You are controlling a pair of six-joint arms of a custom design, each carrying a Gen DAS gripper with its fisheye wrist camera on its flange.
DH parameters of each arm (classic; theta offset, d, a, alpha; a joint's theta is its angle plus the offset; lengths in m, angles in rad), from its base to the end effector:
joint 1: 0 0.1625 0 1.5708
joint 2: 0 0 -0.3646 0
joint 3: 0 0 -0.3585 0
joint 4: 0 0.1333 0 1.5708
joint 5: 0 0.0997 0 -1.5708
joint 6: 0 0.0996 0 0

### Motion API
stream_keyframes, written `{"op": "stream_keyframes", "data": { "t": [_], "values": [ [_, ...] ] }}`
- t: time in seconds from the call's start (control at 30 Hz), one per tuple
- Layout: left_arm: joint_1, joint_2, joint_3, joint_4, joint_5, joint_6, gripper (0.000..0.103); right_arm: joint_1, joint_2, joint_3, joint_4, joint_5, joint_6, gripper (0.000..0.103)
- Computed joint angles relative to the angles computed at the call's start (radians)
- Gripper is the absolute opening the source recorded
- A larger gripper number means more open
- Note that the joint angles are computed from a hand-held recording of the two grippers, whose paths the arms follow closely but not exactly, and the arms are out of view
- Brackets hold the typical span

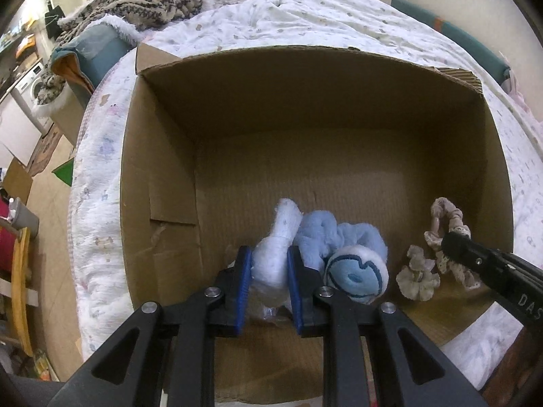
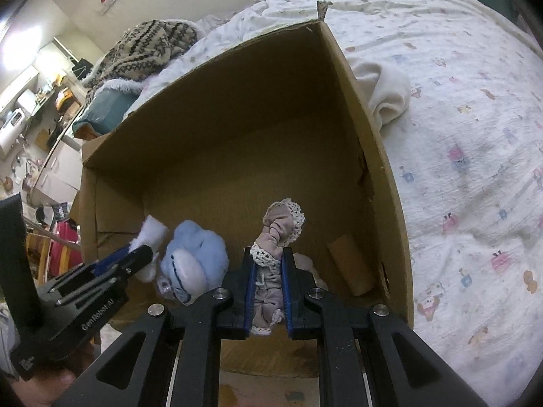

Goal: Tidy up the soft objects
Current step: 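Lower both items into the box and open both grippers, then withdraw both grippers and move the right gripper to the pink toy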

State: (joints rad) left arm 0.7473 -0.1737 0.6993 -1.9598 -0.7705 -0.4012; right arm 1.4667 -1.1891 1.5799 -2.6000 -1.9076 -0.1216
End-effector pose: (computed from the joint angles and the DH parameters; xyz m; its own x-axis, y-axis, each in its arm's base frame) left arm -0.4172 -0.6658 -0.0367 -0.6536 0.2685 -0.7076 0.5121 0.8453 -0.1523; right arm 0.0371 -0.6105 0.3482 -0.9216 0.1949 0.3357 -0.0286 0.8285 -0.5593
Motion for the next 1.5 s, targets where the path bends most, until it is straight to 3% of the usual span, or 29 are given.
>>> {"op": "stream_keyframes", "data": {
  "t": [0.37,0.43,0.5,0.57,0.67,0.73,0.77,1.03,1.5],
  "values": [
    [-0.002,0.004,-0.019,0.031,-0.007,-0.008,0.025,0.008,0.007,-0.008,0.000,-0.015,-0.014,0.020],
    [-0.004,0.001,-0.017,0.033,-0.008,-0.010,0.031,0.006,0.005,-0.005,-0.006,-0.010,-0.012,0.023],
    [-0.006,-0.002,-0.011,0.027,-0.002,-0.008,0.047,0.004,0.002,-0.004,-0.012,-0.005,-0.007,0.026],
    [-0.010,-0.006,-0.004,0.014,0.010,-0.004,0.055,0.004,0.002,-0.004,-0.021,-0.003,-0.004,0.031],
    [-0.012,-0.010,-0.002,0.010,0.016,-0.009,0.064,0.001,-0.006,0.004,-0.034,0.022,-0.001,0.055],
    [-0.013,-0.012,-0.005,0.006,0.016,-0.010,0.064,0.009,-0.007,0.010,-0.049,0.018,-0.012,0.075],
    [-0.013,-0.014,-0.003,0.007,0.019,-0.011,0.064,0.017,-0.004,0.014,-0.066,0.000,-0.022,0.077],
    [-0.031,-0.050,0.068,-0.010,0.057,-0.018,0.064,0.021,-0.023,0.028,-0.076,0.024,-0.031,0.078],
    [-0.074,-0.185,0.277,-0.109,0.087,-0.059,0.064,0.041,-0.126,0.134,-0.099,-0.027,-0.032,0.078]
  ]
}}
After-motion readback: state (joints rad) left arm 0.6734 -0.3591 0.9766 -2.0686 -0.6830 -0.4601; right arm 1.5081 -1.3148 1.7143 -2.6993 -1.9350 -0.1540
